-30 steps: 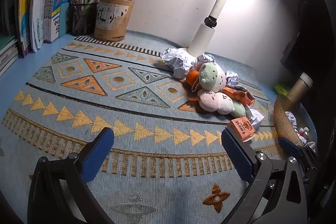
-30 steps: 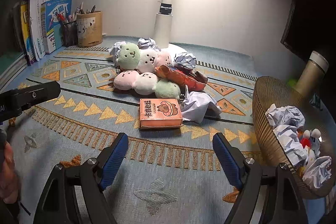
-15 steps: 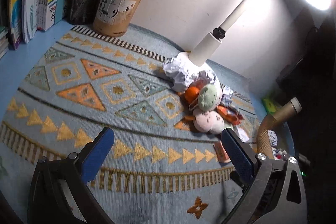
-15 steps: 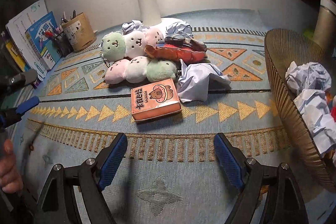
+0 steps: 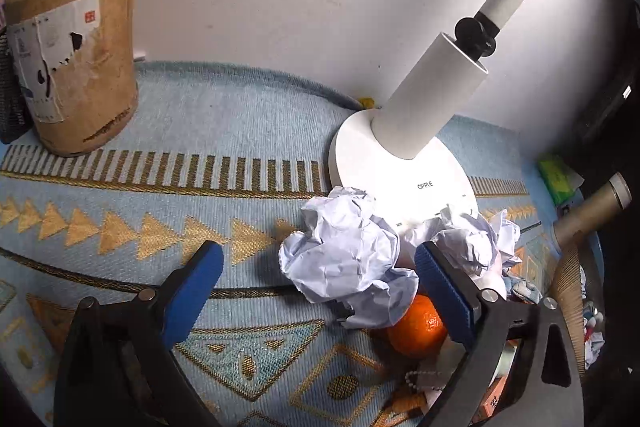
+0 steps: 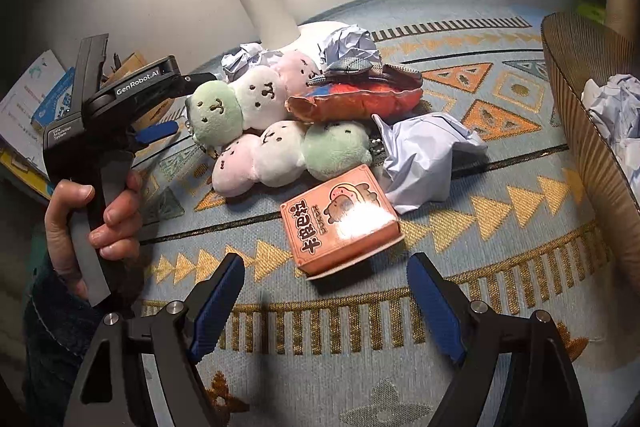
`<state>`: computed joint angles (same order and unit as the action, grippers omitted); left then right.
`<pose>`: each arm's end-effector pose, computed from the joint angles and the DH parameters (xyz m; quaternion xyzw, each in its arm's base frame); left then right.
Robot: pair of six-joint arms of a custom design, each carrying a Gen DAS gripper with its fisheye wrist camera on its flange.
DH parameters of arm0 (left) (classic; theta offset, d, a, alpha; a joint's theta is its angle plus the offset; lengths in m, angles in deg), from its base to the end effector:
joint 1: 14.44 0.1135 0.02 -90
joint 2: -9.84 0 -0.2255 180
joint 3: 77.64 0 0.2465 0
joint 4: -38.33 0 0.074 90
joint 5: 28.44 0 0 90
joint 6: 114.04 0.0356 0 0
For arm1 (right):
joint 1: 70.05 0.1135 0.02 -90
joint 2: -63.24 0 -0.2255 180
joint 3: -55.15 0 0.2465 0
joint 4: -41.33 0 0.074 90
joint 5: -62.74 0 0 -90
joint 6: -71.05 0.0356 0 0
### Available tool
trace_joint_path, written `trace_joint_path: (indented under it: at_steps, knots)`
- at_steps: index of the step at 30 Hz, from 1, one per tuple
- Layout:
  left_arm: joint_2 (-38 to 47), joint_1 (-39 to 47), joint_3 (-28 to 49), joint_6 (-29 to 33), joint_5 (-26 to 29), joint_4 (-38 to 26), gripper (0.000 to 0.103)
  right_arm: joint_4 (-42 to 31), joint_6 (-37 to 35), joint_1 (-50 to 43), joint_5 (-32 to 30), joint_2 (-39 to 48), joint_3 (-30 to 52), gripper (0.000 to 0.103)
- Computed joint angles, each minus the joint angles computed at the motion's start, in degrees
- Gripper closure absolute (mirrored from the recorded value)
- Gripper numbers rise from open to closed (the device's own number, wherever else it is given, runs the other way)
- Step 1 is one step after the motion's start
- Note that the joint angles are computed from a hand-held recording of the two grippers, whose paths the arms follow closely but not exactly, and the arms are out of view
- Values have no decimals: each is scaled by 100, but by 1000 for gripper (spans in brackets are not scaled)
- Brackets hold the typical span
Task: Organize objects
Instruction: 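Grasp a paper ball with the left tool while the right tool grasps the pink snack box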
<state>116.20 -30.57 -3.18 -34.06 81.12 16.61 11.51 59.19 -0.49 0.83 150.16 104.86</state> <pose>0.3392 -0.1105 0.1130 0.1028 0.9321 -0.2268 0.2631 0.1014 0.2240 0.0926 0.1193 0.9444 0.1194 0.2822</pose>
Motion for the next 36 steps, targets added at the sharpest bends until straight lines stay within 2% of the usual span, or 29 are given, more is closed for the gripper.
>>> trace_joint_path:
  at_steps: [2, 4, 6, 8, 9, 11, 13, 14, 16, 20, 23, 27, 29, 31, 32, 33, 36]
  knots:
    - [15, -76, -7, 39, -78, 117, 19, 141, -302, -205, -106, 83, 75, 20]
    - [136, -100, 133, 116, 108, 19, 33, 168, -495, -400, -153, 176, 144, 20]
    - [71, -208, 40, 169, -60, 114, 41, 145, -595, -535, -110, 224, 200, 20]
    - [66, -230, -9, 196, 7, 179, 48, 73, -658, -631, -35, 377, 331, 19]
    - [61, -215, -10, 170, 56, 170, 55, 27, -663, -635, 28, 468, 411, 19]
    - [43, -168, -4, 100, 162, 104, 56, -284, -698, -618, 173, 798, 756, 21]
    - [-44, -163, -103, 104, 86, 122, 57, -799, -596, -475, 434, 1071, 1066, 34]
    - [-174, -135, -226, 125, 104, 125, 57, -896, -650, -490, 472, 1129, 1103, 43]
    - [-561, -46, -554, 168, 169, 98, 57, -660, -769, -472, 400, 826, 767, 45]
    - [-1759, 131, -1428, 274, 217, -119, 57, -284, -1019, -130, 218, 134, 88, 55]
    - [-2894, 227, -2199, 343, 167, -554, 57, -333, -1114, 478, 201, -240, -204, 56]
    - [-4940, 8, -3492, 227, 142, -1136, 57, -856, -1376, 1289, 353, -42, 23, 56]
    - [-6092, -336, -4072, 33, 32, -1568, 57, -1018, -1162, 1535, 406, 27, -1, 56]
    - [-7010, -904, -4499, -373, -347, -1882, 57, -755, -927, 1646, 313, -199, -338, 55]
    - [-7372, -1160, -4690, -541, -515, -1973, 57, -685, -818, 1685, 250, -392, -472, 43]
    - [-7638, -1497, -4867, -769, -779, -1959, 57, -613, -646, 1772, 203, -535, -587, 37]
    - [-7911, -2128, -5251, -1234, -1271, -1652, 57, -671, -230, 2003, 354, -520, -616, 37]
